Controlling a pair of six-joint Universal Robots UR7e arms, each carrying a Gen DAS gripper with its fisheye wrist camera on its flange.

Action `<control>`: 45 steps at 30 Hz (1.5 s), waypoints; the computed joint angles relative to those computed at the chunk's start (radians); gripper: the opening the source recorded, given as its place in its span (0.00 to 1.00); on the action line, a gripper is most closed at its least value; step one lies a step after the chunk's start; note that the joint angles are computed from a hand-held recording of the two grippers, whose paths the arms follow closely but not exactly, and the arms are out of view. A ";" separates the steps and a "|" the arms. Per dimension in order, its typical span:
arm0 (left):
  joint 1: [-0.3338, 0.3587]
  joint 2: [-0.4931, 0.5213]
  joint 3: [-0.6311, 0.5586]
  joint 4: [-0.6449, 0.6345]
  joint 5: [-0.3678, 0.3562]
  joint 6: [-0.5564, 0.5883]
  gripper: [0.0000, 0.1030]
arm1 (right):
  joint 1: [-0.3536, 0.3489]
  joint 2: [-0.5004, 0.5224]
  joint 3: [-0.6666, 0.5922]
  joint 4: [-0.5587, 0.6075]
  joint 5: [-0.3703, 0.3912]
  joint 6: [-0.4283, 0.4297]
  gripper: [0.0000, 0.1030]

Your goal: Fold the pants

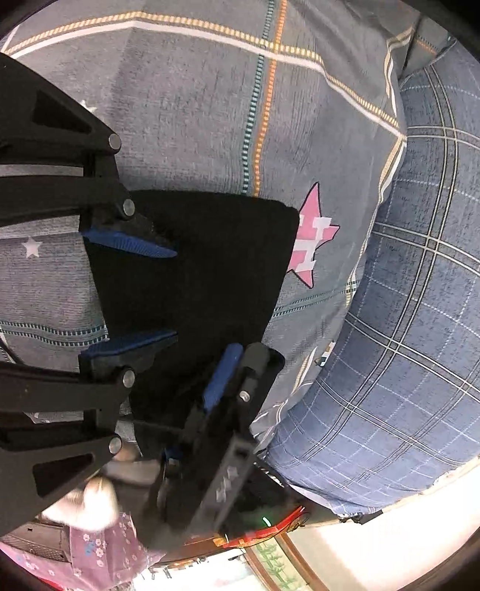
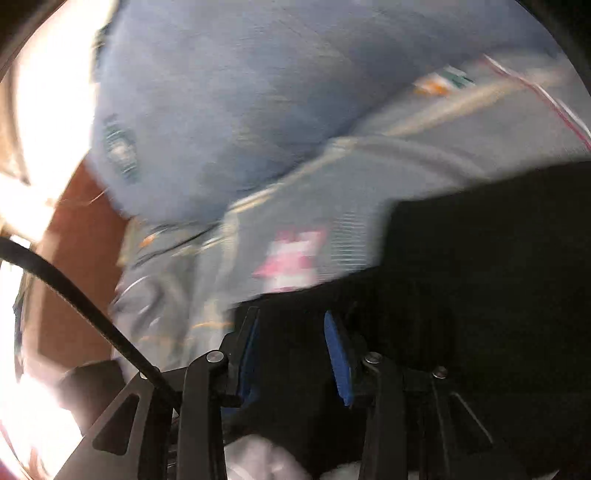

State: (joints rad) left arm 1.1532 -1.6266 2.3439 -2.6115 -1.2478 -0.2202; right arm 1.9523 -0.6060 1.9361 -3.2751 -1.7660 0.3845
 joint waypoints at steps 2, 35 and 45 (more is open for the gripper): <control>0.005 0.006 -0.001 -0.012 -0.005 0.006 0.39 | -0.079 0.010 0.070 -0.156 0.115 0.075 0.01; -0.367 0.539 -0.353 0.210 -0.014 0.167 0.49 | -0.029 -0.200 0.730 -1.019 -0.363 -0.055 0.54; -0.330 0.872 -0.628 0.277 -0.066 0.216 0.50 | -0.118 -0.243 0.673 -0.951 -0.283 -0.081 0.54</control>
